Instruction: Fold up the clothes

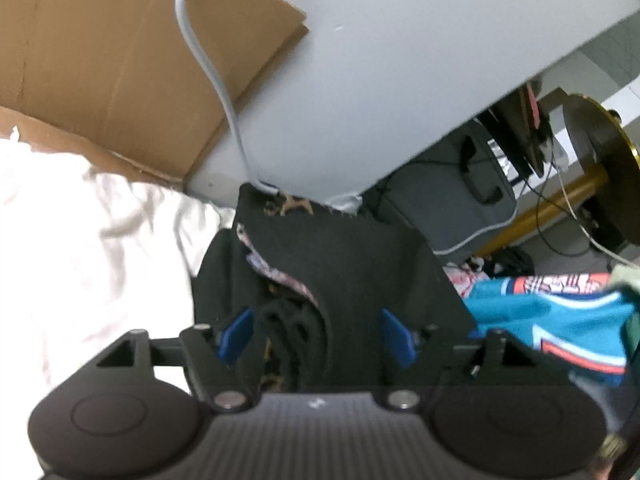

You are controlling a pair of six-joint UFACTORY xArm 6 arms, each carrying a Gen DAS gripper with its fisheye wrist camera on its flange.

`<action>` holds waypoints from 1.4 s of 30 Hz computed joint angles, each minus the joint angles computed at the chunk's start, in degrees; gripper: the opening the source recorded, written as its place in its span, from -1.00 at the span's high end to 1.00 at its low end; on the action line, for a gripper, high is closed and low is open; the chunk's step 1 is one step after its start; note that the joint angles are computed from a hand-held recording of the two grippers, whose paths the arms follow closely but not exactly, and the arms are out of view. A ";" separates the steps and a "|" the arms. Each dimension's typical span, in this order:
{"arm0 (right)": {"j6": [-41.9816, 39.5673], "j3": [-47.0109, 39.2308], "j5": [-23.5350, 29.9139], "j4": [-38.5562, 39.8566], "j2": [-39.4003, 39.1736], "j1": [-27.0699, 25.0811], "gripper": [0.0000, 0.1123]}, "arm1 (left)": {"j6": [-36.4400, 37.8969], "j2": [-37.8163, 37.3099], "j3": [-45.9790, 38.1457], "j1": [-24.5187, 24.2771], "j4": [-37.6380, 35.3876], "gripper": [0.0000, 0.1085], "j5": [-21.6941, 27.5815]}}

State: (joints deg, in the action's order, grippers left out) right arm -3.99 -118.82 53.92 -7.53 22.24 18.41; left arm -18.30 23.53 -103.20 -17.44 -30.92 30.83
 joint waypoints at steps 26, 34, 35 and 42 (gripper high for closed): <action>8.32 21.69 -16.82 0.11 -8.52 -0.67 0.23 | 7.06 0.38 -5.82 0.40 6.11 0.70 -0.38; 10.96 17.66 -20.72 -2.67 -4.37 -1.67 0.23 | 11.83 0.11 -3.21 -1.77 8.28 0.73 2.17; 11.36 16.35 -20.31 -2.81 -3.24 -1.79 0.23 | 10.63 0.18 -2.65 -1.78 9.81 0.73 2.21; 11.84 8.10 -14.72 -5.03 3.78 -2.11 0.25 | 5.52 0.28 1.04 -1.86 15.69 0.80 -0.21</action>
State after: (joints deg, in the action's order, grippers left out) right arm 7.85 -110.72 39.21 -12.56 26.02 16.31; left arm -12.79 23.81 -102.15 -19.30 -15.23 30.62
